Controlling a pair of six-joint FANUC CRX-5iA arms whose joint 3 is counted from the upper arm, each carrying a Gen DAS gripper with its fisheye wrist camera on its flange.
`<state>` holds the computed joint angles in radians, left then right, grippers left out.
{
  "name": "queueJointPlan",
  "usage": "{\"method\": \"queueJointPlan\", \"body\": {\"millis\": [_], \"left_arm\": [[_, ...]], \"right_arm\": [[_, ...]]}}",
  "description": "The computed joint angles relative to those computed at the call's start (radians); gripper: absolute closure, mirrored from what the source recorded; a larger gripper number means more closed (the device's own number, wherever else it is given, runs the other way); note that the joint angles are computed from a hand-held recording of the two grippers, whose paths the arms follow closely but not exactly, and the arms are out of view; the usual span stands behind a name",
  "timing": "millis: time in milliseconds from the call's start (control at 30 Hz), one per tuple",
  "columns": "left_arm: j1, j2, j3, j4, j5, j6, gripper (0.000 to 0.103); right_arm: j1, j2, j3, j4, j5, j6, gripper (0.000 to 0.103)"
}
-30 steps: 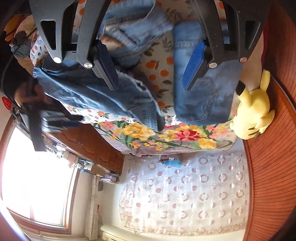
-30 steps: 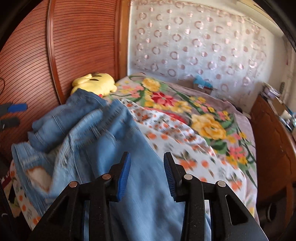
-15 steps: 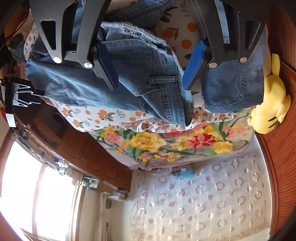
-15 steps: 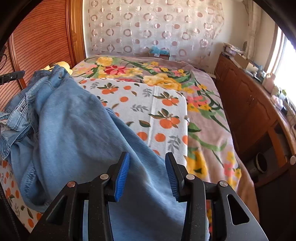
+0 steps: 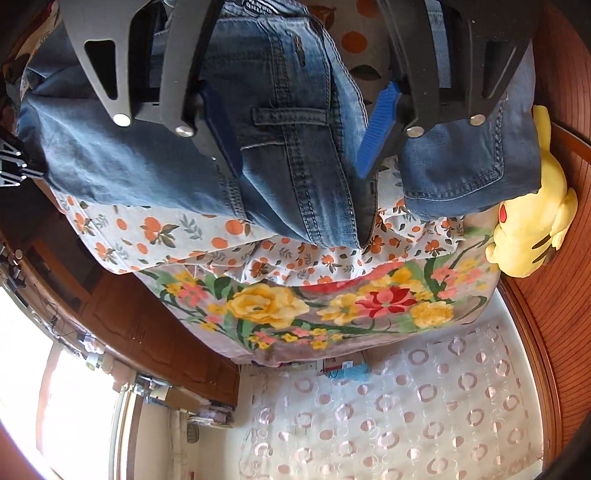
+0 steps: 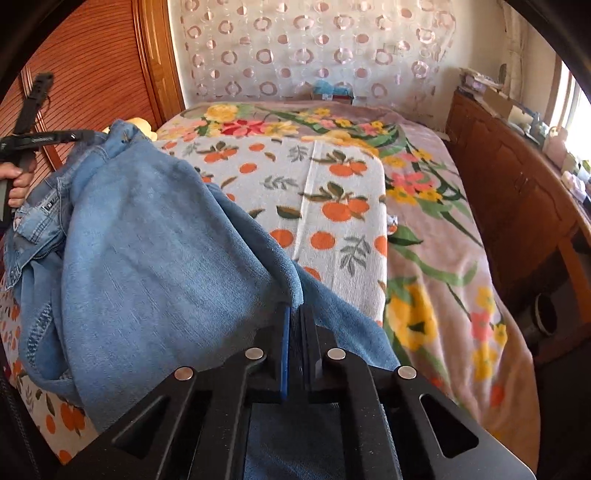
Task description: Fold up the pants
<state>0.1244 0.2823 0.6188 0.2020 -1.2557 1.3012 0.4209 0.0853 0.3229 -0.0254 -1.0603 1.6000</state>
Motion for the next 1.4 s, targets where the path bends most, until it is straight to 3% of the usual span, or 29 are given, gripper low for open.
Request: {"method": "queueJointPlan", "body": {"millis": [200, 467, 633, 700, 733, 867, 900, 1000, 1133, 1400], "left_arm": [[-0.006, 0.049, 0.043, -0.043, -0.055, 0.022, 0.047], [0.005, 0.029, 0.019, -0.041, -0.031, 0.048, 0.047], [0.021, -0.021, -0.033, -0.005, 0.008, 0.029, 0.047], [0.027, -0.047, -0.062, 0.014, 0.025, 0.016, 0.045], [0.032, -0.066, -0.085, 0.031, 0.038, 0.004, 0.044], [0.049, -0.129, -0.169, 0.116, 0.080, -0.058, 0.042], [0.048, -0.141, -0.182, 0.119, 0.088, -0.064, 0.032], [0.050, -0.203, -0.260, 0.148, 0.145, -0.109, 0.023], [0.049, -0.254, -0.324, 0.184, 0.152, -0.145, 0.022], [0.077, -0.398, -0.503, 0.225, 0.176, -0.215, 0.022]], "right_arm": [[-0.045, -0.042, -0.001, 0.022, 0.186, -0.062, 0.099], [-0.017, 0.130, 0.212, 0.234, 0.260, -0.124, 0.099], [-0.002, 0.250, 0.323, 0.274, 0.153, -0.156, 0.097], [0.005, 0.250, 0.317, 0.271, 0.122, -0.170, 0.086], [0.005, 0.234, 0.295, 0.255, 0.118, -0.167, 0.081], [0.010, 0.135, 0.160, 0.209, 0.147, -0.149, 0.076], [0.012, 0.112, 0.134, 0.200, 0.143, -0.147, 0.076], [0.013, 0.053, 0.084, 0.149, 0.108, -0.118, 0.075], [0.017, -0.023, -0.013, 0.106, 0.090, -0.111, 0.074], [0.015, -0.057, -0.021, 0.029, -0.006, -0.108, 0.072]]}}
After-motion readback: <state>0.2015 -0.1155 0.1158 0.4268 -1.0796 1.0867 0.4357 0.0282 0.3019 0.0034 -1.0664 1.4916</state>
